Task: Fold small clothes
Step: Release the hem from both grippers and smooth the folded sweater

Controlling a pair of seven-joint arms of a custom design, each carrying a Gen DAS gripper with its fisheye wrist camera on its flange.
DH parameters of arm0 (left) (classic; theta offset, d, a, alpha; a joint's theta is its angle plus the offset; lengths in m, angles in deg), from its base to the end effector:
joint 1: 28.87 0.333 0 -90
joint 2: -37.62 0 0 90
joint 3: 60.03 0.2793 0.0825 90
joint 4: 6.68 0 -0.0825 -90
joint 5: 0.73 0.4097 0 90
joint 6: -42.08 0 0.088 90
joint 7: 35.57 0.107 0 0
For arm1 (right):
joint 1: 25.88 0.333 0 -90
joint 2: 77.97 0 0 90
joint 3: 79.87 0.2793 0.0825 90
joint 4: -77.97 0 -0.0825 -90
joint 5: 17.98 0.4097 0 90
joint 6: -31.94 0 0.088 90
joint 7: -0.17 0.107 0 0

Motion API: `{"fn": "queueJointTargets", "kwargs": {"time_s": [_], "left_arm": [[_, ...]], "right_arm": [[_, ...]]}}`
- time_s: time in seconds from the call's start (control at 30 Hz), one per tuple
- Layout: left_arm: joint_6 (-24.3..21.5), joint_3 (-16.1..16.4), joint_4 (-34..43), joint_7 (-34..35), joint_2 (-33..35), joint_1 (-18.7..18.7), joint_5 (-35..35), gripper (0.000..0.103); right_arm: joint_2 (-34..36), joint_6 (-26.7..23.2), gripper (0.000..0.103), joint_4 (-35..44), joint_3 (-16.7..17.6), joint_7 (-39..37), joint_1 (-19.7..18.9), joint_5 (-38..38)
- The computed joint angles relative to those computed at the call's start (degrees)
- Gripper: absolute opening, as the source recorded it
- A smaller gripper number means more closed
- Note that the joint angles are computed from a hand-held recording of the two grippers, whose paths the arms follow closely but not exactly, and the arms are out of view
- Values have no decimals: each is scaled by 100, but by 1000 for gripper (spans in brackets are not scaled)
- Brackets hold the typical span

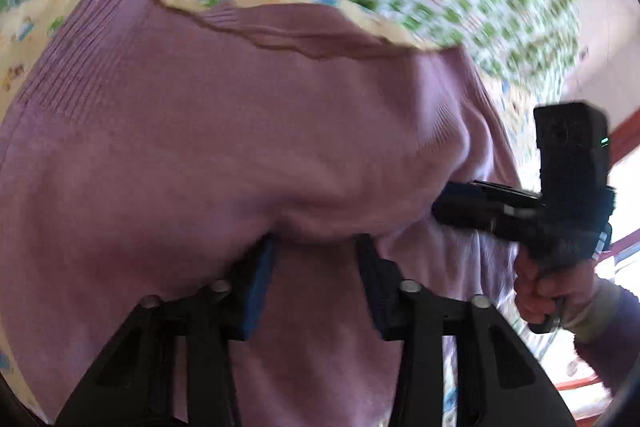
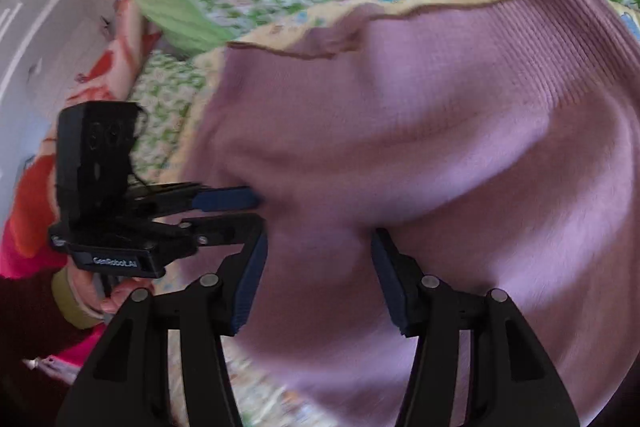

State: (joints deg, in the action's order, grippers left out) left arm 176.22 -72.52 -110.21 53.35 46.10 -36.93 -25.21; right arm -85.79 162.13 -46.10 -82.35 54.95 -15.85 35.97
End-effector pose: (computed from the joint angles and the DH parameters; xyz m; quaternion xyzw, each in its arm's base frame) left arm 0.6134 -0.2310 0.4578 0.6493 -0.7113 0.2636 0.0542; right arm 0.5559 0.0936 0.4403 -0.7099 0.5818 0.1059 0.3825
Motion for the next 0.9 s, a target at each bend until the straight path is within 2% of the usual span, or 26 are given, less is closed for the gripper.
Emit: {"fn": "queueJointTargets", "kwargs": {"time_s": [0.07, 0.1, 0.17, 0.2, 0.23, 0.27, 0.3, 0.33, 0.37, 0.4, 0.47, 0.5, 0.53, 0.57, 0.63, 0.67, 0.7, 0.73, 0.8, 0.83, 0.9], "left_arm": [[18, 39, 166, 126, 127, 99, -306, 32], [172, 45, 229, 79, 156, 159, -271, 32], [305, 142, 377, -277, 212, 152, 262, 32], [394, 211, 424, -426, 232, 170, 384, 33], [453, 242, 452, -665, 256, 183, 626, 33], [423, 435, 548, -1156, 319, 47, 1270, 36], [282, 608, 645, -1563, 384, -45, 1899, 34], [190, 582, 719, -1742, 434, 30, 2126, 29], [248, 389, 710, -1705, 467, 305, 1952, 23], [383, 374, 550, -1546, 374, 430, 1376, 23], [619, 335, 259, -1572, 137, 520, 1106, 26], [715, 324, 147, -1623, 11, 494, 1188, 33], [772, 299, 75, -1624, -90, 450, 1283, 35], [824, 266, 30, -1555, -152, 433, 1228, 36], [830, 101, 88, -1083, -144, 389, 652, 37], [770, 61, 277, -1102, 13, 291, 721, 38], [650, 85, 384, -1253, 98, 188, 1077, 38], [460, 186, 535, -1598, 227, 6, 1770, 38], [211, 345, 762, -2015, 425, -158, 2404, 37], [136, 422, 832, -2249, 508, -187, 2655, 37], [113, 493, 766, -2445, 512, -89, 2757, 17]], "right_arm": [[335, 113, 48, 273, -84, -35, -74, 383], [472, 180, 47, 401, -106, -23, -137, 598], [649, 264, 47, 606, -98, -24, -270, 894], [680, 460, 47, 655, -62, 15, -313, 871], [665, 724, 48, 665, -31, 101, -350, 770], [648, 958, 48, 662, -5, 188, -375, 677], [650, 1244, 49, 666, 17, 360, -395, 448], [630, 1463, 49, 647, 40, 681, -413, -2], [679, 1867, 49, 625, 86, 1226, -424, -746], [688, 1983, 49, 624, 65, 1537, -455, -1089], [654, 1963, 49, 612, -8, 1541, -533, -763], [604, 1930, 49, 603, -14, 1514, -546, -753], [527, 1937, 49, 560, -6, 1362, -534, -678], [430, 1952, 49, 501, -5, 1097, -502, -510], [269, 1849, 49, 440, -33, 497, -387, 29], [219, 1674, 51, 430, -76, 171, -333, 391], [214, 1388, 53, 449, -108, -111, -273, 744], [235, 1261, 54, 454, -95, -194, -241, 852], [308, 1207, 54, 413, -39, -95, -224, 694], [398, 1385, 54, 412, 27, 218, -220, 358], [448, 1884, 52, 229, 48, 559, -258, 102]]}}
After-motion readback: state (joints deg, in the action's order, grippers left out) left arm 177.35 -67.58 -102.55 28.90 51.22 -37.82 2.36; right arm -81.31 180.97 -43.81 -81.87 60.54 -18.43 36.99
